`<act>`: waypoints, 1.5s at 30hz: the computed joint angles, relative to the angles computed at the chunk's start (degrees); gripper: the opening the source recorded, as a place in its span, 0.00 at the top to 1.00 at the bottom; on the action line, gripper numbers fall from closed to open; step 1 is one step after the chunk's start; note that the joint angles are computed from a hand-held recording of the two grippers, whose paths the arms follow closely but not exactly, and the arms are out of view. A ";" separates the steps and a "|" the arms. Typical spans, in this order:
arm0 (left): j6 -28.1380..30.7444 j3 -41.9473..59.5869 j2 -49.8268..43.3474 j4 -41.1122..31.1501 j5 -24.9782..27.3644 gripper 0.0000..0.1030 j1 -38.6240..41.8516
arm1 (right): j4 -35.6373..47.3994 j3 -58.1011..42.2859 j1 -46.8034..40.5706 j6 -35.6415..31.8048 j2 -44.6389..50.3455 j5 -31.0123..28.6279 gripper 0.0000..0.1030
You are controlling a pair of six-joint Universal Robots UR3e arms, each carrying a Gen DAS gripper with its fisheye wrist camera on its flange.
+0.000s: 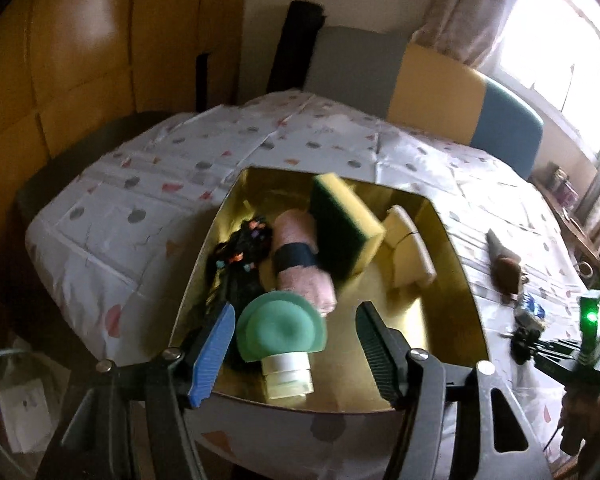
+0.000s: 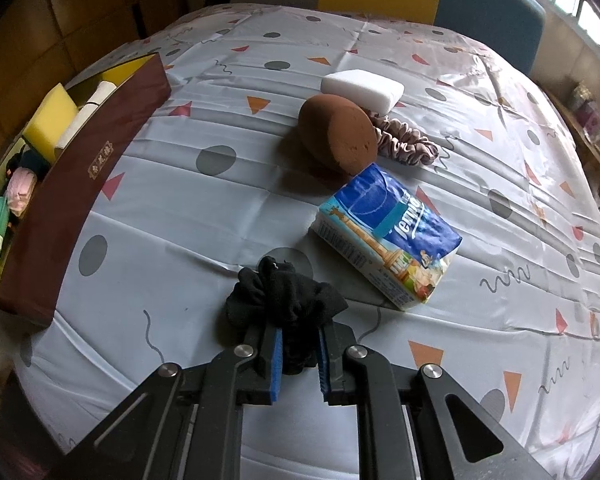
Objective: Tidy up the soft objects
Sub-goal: 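Carry green sponge into tray, open left tool while right tool holds black scrunchie, then carry the black scrunchie into the tray and open the right tool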
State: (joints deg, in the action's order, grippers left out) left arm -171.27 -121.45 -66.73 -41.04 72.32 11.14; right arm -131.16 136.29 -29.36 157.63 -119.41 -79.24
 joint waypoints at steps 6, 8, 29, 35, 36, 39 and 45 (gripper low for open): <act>0.84 0.19 1.46 0.07 1.29 0.38 -2.45 | 0.44 -0.49 0.40 1.34 0.20 -0.42 0.87; 1.23 0.16 1.91 -0.57 0.92 0.38 -2.19 | 1.01 -0.83 0.62 2.31 -0.26 -0.38 0.87; 6.25 -4.16 8.81 -6.04 -4.49 0.38 8.95 | -6.53 -25.87 33.95 24.78 17.80 4.17 0.88; 8.13 -5.28 11.56 -8.87 -5.89 0.38 14.69 | -7.28 -37.66 43.89 29.55 35.95 2.09 0.87; 8.35 -5.37 11.68 -9.08 -6.03 0.38 15.39 | -7.12 -39.45 44.87 30.74 38.78 2.29 0.85; 9.52 -6.28 13.05 -10.14 -6.82 0.38 17.83 | -6.34 -43.46 48.07 32.09 44.52 -0.31 0.81; 9.31 -6.69 12.75 -9.78 -6.63 0.38 18.22 | -8.41 -42.46 49.45 32.76 44.28 -0.90 0.44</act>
State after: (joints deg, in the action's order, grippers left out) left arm -161.96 -128.14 -53.99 -50.82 65.69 29.37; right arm -139.57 93.83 20.09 190.39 -75.13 -80.14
